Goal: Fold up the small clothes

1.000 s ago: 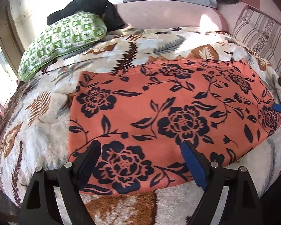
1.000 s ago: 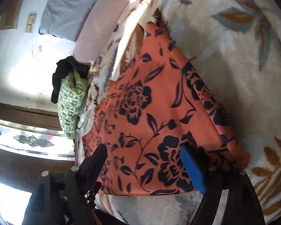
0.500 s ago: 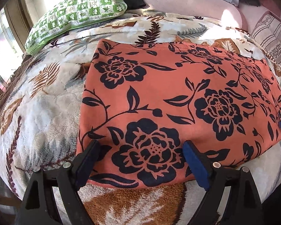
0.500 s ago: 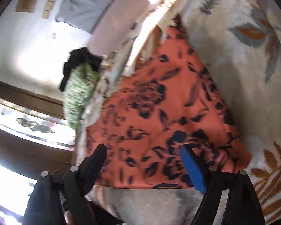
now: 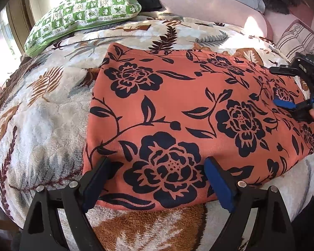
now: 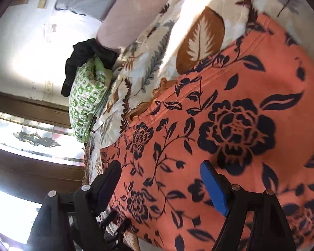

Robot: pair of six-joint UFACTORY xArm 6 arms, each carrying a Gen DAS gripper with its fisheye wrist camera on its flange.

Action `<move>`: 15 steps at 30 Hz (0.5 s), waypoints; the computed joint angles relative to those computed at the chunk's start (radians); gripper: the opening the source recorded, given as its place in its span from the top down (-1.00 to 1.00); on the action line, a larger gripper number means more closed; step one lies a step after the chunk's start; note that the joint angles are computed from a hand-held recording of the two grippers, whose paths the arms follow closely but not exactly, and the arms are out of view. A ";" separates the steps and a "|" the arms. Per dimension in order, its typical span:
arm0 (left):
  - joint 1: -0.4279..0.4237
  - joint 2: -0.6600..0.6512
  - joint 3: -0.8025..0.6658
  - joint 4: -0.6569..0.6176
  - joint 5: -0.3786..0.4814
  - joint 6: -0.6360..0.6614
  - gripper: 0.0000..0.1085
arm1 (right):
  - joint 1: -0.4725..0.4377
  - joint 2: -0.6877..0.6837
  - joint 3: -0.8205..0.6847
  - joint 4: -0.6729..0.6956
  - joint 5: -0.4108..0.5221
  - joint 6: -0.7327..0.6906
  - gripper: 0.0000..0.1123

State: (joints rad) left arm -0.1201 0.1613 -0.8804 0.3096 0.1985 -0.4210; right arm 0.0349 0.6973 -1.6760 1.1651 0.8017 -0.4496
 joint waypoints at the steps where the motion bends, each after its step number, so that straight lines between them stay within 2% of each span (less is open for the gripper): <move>1: 0.000 0.000 0.000 -0.006 0.001 0.005 -0.67 | 0.002 0.026 -0.024 0.001 -0.015 0.050 -0.44; 3: 0.000 0.000 0.002 -0.031 -0.001 0.025 -0.67 | 0.014 -0.006 0.010 0.044 -0.051 0.053 -0.48; 6: 0.000 -0.002 0.002 -0.019 0.001 0.016 -0.67 | 0.022 -0.083 0.084 -0.048 -0.041 0.029 -0.49; 10: -0.003 -0.014 0.007 -0.045 0.015 0.036 -0.67 | -0.003 -0.280 0.371 0.120 -0.047 -0.183 -0.49; 15: -0.011 -0.058 0.028 -0.111 0.020 0.035 -0.67 | -0.081 -0.488 0.704 0.355 -0.034 -0.407 -0.49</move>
State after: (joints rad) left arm -0.1306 0.1029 -0.8526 0.1989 0.2186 -0.3862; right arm -0.0456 0.2092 -0.9724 1.5205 0.7673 -0.8568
